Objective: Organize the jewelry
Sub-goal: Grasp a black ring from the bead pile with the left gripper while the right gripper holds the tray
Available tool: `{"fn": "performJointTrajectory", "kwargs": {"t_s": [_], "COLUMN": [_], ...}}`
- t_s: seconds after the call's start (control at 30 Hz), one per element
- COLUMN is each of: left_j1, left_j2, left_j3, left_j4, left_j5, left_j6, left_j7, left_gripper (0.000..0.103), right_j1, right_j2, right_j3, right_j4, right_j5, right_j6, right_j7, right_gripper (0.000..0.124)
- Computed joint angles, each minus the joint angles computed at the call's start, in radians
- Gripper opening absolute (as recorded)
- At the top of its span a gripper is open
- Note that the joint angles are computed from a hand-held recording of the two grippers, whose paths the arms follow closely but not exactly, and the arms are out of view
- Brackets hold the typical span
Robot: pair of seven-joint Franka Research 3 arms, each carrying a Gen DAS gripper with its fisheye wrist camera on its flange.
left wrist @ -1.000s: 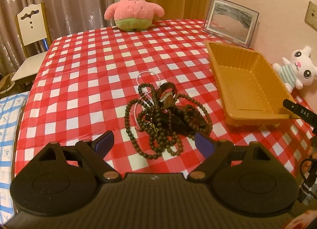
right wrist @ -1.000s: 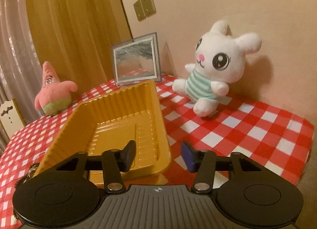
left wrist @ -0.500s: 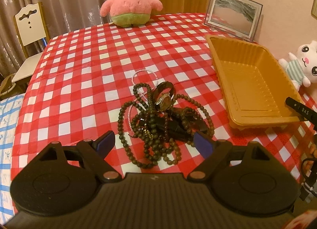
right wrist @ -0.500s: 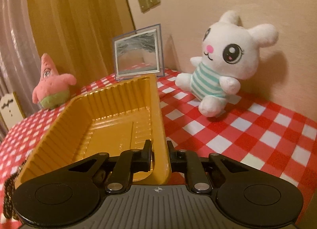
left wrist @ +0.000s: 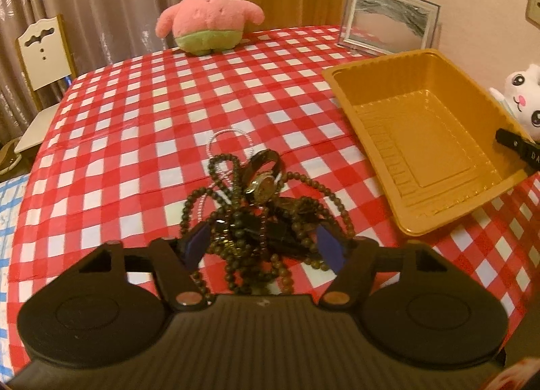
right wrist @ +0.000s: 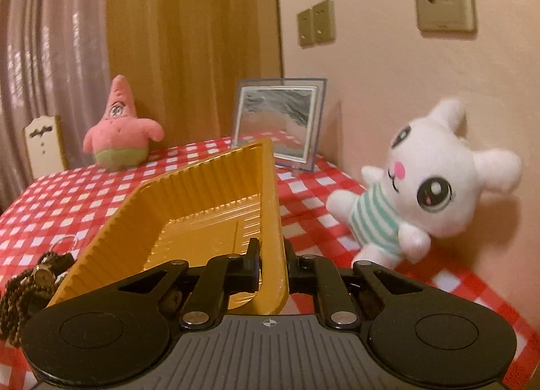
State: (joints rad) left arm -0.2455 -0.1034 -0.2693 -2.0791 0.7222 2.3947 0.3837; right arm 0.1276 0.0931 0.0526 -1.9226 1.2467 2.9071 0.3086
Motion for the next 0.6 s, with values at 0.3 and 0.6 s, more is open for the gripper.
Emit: {"fn": "performJointTrajectory", "kwargs": {"t_s": [0.3, 0.6], "left_j1": [0.014, 0.046], "left_j2": [0.048, 0.122], "left_j3": [0.025, 0.065], "left_j4": [0.024, 0.06], "left_j5": [0.009, -0.028], "left_j6": [0.088, 0.189], "left_j7": [0.099, 0.282], "left_gripper": [0.037, 0.025], "right_j1": [0.003, 0.012], "right_j2": [-0.004, 0.022], "right_j3": [-0.001, 0.016], "right_j4": [0.001, 0.027], "right_j5": [-0.034, -0.086], "right_j6": [0.01, 0.067], "right_j7": [0.01, 0.064], "right_gripper": [0.011, 0.011]}}
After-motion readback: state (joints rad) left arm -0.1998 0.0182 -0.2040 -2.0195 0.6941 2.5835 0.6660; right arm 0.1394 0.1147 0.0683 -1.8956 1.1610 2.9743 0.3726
